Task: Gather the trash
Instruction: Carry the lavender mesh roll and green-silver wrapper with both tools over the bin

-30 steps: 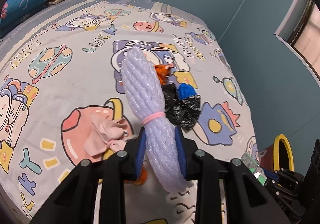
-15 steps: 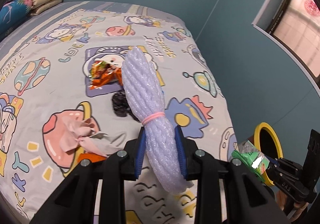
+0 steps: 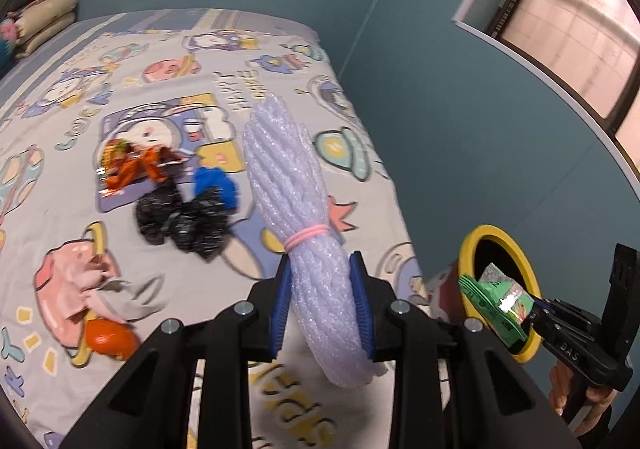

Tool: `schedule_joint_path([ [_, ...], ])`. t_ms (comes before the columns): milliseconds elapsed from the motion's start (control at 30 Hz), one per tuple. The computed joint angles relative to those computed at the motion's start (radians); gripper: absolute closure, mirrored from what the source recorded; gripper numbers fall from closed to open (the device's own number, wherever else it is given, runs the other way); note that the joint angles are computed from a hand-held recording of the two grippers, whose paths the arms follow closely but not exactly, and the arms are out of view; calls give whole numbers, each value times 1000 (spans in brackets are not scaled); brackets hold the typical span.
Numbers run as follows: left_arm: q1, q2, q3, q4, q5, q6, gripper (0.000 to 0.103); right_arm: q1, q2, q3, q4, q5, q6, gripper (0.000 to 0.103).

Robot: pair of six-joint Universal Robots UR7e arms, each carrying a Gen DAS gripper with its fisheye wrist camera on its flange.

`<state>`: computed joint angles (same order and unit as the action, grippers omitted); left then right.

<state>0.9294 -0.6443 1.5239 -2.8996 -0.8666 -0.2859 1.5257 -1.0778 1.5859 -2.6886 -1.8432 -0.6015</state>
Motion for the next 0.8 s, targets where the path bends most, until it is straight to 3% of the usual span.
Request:
schedule_joint_path([
  [800, -42, 323, -448, 263, -161, 88, 76, -139, -44, -104, 9, -28, 69, 96],
])
